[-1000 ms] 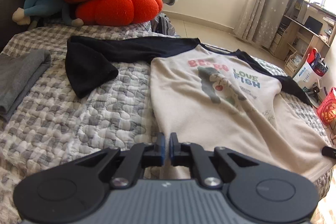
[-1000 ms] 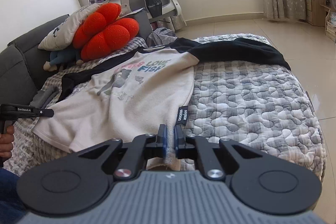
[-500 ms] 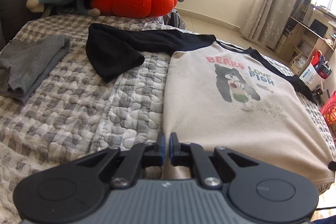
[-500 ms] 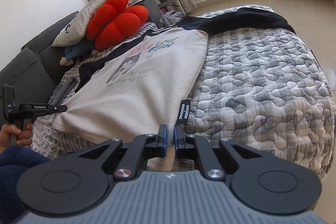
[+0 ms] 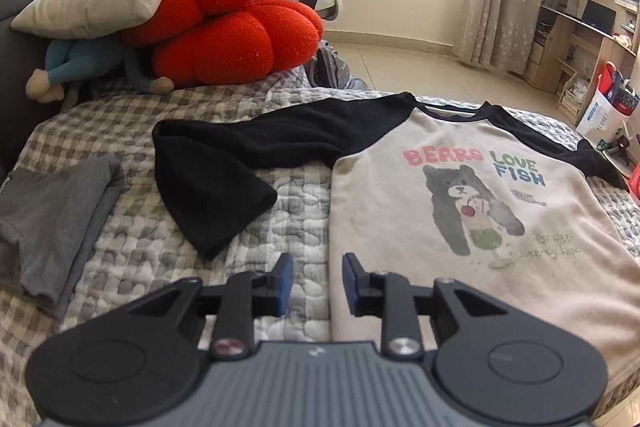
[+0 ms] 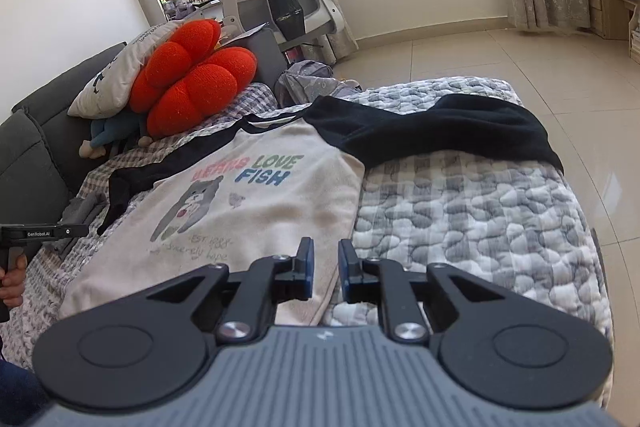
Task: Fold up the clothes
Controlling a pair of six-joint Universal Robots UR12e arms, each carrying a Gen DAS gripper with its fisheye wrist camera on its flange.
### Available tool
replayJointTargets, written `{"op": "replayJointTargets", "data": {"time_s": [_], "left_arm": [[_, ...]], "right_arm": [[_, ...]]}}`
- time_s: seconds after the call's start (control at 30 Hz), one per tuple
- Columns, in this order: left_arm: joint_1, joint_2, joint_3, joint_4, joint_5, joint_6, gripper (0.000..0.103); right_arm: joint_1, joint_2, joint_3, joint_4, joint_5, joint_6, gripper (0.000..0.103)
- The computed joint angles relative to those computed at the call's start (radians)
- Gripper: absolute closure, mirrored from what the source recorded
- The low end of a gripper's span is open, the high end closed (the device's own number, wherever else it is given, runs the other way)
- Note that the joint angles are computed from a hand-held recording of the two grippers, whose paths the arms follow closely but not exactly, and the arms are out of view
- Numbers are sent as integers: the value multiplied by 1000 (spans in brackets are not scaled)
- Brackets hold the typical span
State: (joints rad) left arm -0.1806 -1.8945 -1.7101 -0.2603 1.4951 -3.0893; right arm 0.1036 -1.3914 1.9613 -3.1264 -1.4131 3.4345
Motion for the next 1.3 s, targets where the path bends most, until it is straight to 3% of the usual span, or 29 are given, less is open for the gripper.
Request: {"op": "replayJointTargets", "data": {"time_s": [0.03,0.1,0.2,0.3,0.43,0.57,0.63,0.8,0.9,0.97,1.07,1.13,1.2,1.23,1.27,1.3], "left_arm": [[-2,-14,24,-6,-16,29,70],[-10,-48,84,-31,-42,102,67],[-31,-108,177,-51,-4,173,60],[-37,-171,269,-83,6,165,59],[-42,-244,360,-106,-5,136,57],[-51,-315,438,-106,18,104,44],[-53,-345,477,-132,15,98,42],[-57,-394,556,-175,32,184,36],[-41,-420,619,-217,-25,192,27],[-30,-436,659,-271,-93,195,26],[-28,-457,693,-293,-137,218,26],[-36,-470,709,-320,-107,241,26],[-46,-475,701,-300,-65,275,33],[-46,-473,690,-278,-71,292,38],[-44,-470,680,-264,-92,301,55],[-46,-469,676,-258,-92,309,71]], "right_arm": [[-4,15,-28,25,-9,-26,66],[-10,45,-78,67,-42,-115,64],[-14,88,-146,100,-72,-188,64],[-36,138,-210,122,-36,-192,64],[-36,206,-281,148,-64,-188,64],[-32,251,-321,153,-52,-231,64],[-30,270,-341,155,-51,-231,62],[-26,308,-388,160,-51,-285,54],[-30,329,-427,168,-30,-324,54],[-37,346,-455,169,2,-333,53],[-42,368,-501,230,42,-309,50],[-41,378,-520,272,68,-335,50],[-30,379,-512,245,41,-409,55],[-27,379,-507,235,42,-439,82],[-22,378,-505,230,29,-460,96],[-17,377,-502,225,15,-482,97]]}}
